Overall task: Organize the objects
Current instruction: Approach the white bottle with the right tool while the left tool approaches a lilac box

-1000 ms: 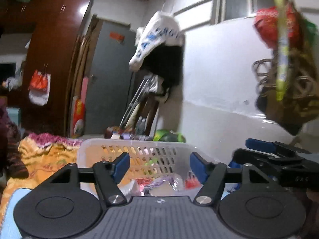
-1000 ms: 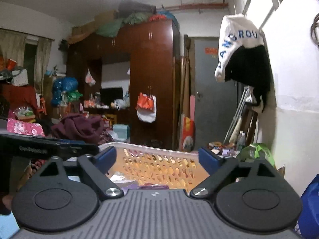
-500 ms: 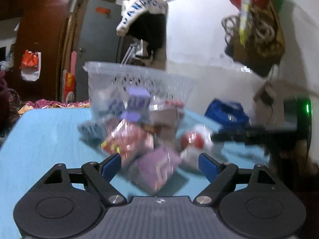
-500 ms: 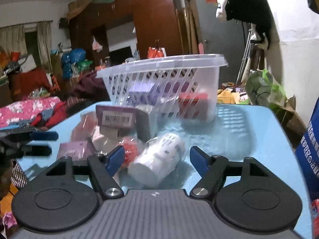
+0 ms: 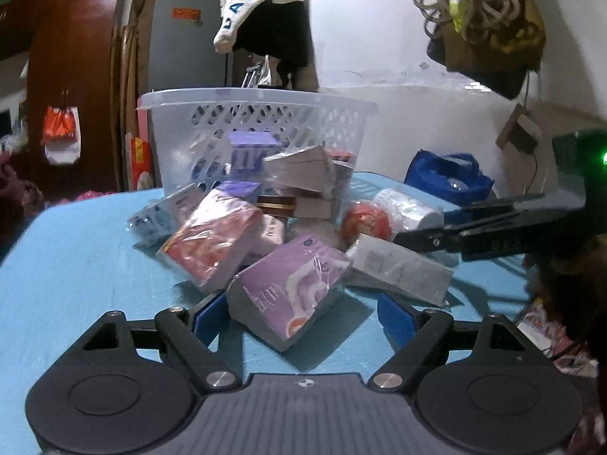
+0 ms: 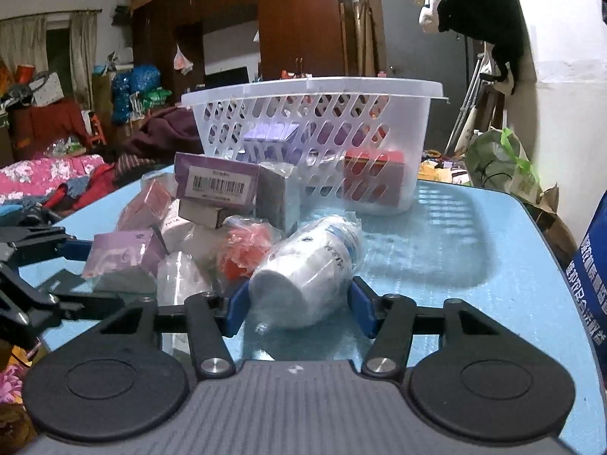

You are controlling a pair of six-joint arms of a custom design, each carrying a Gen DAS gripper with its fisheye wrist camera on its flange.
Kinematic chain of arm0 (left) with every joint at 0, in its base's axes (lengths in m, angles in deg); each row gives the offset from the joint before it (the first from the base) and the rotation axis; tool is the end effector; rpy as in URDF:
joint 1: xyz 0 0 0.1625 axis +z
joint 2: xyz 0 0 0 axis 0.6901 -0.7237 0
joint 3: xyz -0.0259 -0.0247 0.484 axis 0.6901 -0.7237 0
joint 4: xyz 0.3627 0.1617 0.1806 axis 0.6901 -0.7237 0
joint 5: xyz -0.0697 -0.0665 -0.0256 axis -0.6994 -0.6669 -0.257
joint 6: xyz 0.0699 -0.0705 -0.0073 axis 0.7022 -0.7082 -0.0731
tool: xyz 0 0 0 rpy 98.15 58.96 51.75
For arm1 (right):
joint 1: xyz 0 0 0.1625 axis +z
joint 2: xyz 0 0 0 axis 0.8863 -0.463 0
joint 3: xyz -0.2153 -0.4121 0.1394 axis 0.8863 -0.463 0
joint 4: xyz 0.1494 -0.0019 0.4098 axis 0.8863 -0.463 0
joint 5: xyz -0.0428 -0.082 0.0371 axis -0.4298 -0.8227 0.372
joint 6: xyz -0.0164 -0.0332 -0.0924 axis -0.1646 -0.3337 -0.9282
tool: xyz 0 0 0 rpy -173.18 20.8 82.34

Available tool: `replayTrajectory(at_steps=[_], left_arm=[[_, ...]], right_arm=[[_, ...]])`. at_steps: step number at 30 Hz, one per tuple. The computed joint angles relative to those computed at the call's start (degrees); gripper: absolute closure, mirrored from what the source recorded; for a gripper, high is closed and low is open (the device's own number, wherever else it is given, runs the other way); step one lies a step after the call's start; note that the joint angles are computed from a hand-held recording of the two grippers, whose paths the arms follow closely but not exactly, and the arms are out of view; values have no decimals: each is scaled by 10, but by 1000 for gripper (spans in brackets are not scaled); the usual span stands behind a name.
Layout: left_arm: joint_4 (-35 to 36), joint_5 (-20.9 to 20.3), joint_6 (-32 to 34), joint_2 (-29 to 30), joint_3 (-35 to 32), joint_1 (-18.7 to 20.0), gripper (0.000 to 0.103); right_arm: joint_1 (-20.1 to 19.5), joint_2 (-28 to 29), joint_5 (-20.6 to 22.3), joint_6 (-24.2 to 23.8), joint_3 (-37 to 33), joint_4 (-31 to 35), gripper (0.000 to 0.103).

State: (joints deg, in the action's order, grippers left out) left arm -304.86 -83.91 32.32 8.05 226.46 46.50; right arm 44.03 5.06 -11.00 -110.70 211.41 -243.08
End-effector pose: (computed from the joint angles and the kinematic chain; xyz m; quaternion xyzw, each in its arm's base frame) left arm 0.1371 -0.3115 0.2530 0.3537 0.8113 -0.4190 0.2027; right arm 0.2309 -0.3754 -0.0996 0.3912 -0.8204 0.3840 0.1627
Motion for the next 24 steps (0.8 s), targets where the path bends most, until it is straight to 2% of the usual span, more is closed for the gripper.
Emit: replayTrajectory(at_steps=[1, 2, 3, 6, 11, 15, 20, 24], left_arm=[[-25, 5, 5, 13, 5, -4, 25], [-53, 7, 12, 26, 9, -5, 42], [-59, -1, 16, 28, 10, -1, 46], [-21, -62, 8, 12, -2, 34, 47], [-66, -97, 11, 20, 2, 60, 47], [-66, -121, 17, 7, 1, 74, 47], [-69, -141, 6, 4, -7, 86, 47], [-81, -139, 7, 7, -5, 83, 47]], right_arm=[[-2, 2, 5, 0, 3, -10, 45], [-3, 4, 11, 0, 6, -21, 45], [-4, 6, 16, 1, 8, -28, 45], [-8, 10, 30, 5, 17, -56, 45], [-20, 19, 43, 10, 31, -105, 45], [-22, 30, 21, 7, 32, -136, 45], [-30, 34, 37, 9, 33, -143, 45], [-28, 37, 35, 2, 28, -150, 46]])
